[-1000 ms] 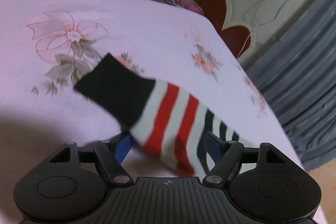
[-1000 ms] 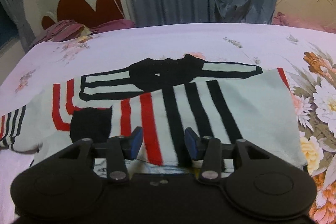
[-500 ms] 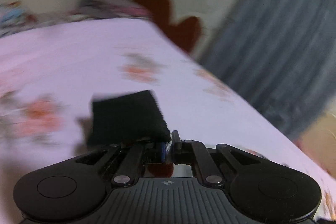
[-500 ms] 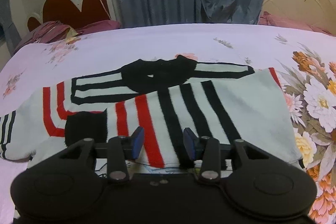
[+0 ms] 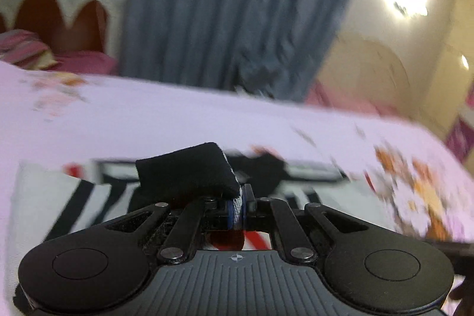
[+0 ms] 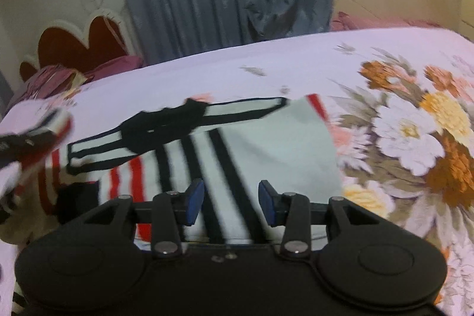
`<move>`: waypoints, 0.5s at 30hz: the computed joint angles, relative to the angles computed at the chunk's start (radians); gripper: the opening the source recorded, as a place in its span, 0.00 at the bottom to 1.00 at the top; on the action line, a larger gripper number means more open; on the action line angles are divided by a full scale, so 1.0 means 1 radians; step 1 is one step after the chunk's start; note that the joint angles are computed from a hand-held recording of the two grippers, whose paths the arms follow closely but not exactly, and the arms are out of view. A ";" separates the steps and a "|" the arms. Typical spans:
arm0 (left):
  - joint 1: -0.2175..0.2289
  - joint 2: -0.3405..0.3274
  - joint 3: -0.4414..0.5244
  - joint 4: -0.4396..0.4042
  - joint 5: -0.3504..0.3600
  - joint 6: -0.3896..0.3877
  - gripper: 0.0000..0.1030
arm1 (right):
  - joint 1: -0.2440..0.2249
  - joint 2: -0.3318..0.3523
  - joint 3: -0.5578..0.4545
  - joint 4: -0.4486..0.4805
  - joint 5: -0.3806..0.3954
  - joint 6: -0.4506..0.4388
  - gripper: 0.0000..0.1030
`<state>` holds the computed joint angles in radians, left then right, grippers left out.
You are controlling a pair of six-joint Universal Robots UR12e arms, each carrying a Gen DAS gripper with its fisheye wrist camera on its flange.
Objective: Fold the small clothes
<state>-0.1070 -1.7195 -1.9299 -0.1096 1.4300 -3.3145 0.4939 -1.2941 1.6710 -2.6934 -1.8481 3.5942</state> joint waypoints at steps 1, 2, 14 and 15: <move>-0.017 -0.016 0.019 -0.040 -0.005 0.014 0.05 | -0.011 -0.010 0.013 -0.004 0.005 0.009 0.38; -0.033 -0.032 0.039 -0.081 -0.015 0.031 0.05 | -0.022 -0.019 0.026 -0.007 0.010 0.016 0.38; -0.126 -0.049 0.031 -0.074 -0.057 0.174 0.75 | -0.111 -0.074 0.107 -0.096 0.170 0.077 0.47; -0.113 -0.028 0.008 -0.050 -0.041 0.140 0.75 | -0.113 -0.068 0.101 -0.102 0.199 0.076 0.47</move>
